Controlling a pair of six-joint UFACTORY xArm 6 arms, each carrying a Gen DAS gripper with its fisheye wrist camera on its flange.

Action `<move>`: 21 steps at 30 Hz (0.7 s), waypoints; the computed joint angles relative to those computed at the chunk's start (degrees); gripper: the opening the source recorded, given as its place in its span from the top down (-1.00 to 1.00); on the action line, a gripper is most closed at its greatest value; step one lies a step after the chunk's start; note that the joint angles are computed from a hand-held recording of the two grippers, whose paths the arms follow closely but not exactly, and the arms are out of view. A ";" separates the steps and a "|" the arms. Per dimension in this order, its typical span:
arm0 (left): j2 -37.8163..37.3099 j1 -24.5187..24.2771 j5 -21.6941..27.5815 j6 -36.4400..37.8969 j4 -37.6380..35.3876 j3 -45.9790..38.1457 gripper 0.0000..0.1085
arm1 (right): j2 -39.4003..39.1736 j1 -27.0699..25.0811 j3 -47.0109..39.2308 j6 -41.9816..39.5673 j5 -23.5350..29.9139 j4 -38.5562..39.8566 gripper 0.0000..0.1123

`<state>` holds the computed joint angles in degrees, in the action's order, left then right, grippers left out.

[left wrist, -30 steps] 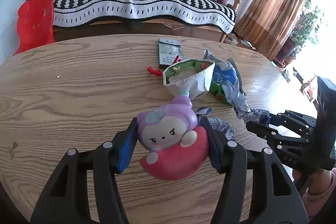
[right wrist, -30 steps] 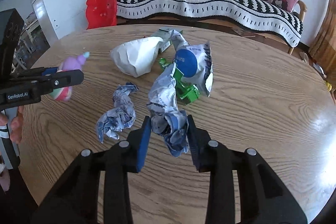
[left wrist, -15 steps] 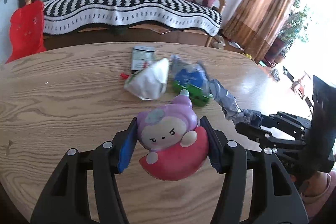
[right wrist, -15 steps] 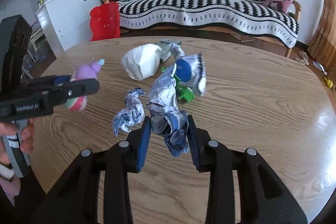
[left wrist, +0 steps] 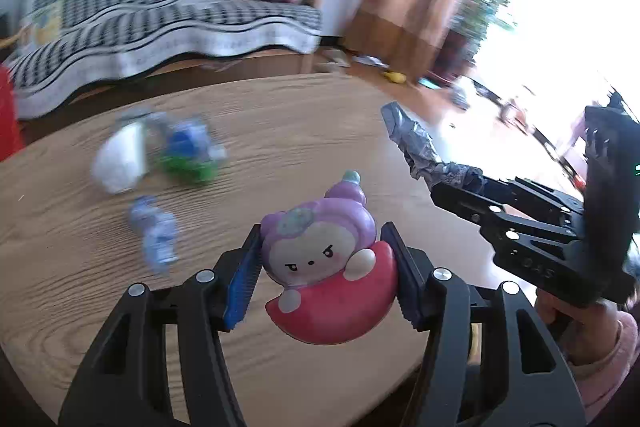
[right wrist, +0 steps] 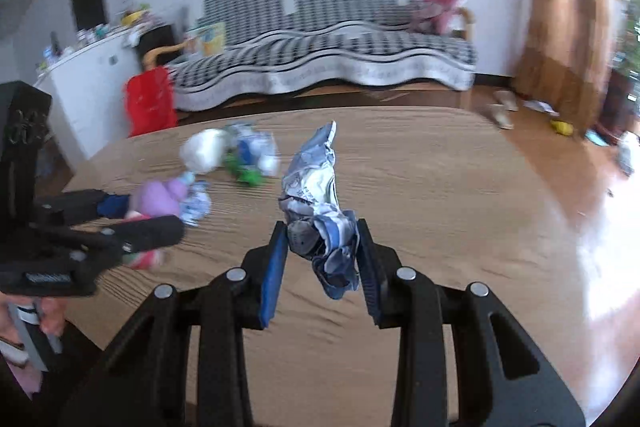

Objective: Collect trash
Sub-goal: 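Carry the toy and crumpled paper over the bin and open both tools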

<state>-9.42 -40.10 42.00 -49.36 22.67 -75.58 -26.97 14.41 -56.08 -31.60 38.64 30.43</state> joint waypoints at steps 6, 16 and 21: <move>16.47 -7.91 5.56 9.46 -6.33 -21.16 -0.07 | -7.62 -18.72 4.77 -7.71 6.93 2.76 0.39; 38.27 -14.70 13.28 17.64 -18.84 -39.03 -0.07 | -11.94 -40.57 20.90 -19.16 17.62 3.20 0.39; 39.94 -14.49 14.36 18.98 -20.66 -40.09 -0.07 | -11.74 -42.58 25.45 -20.43 19.88 2.86 0.39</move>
<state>30.52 -54.59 56.36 -30.38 2.01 -115.67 -38.72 -28.17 -30.63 -52.03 58.52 33.29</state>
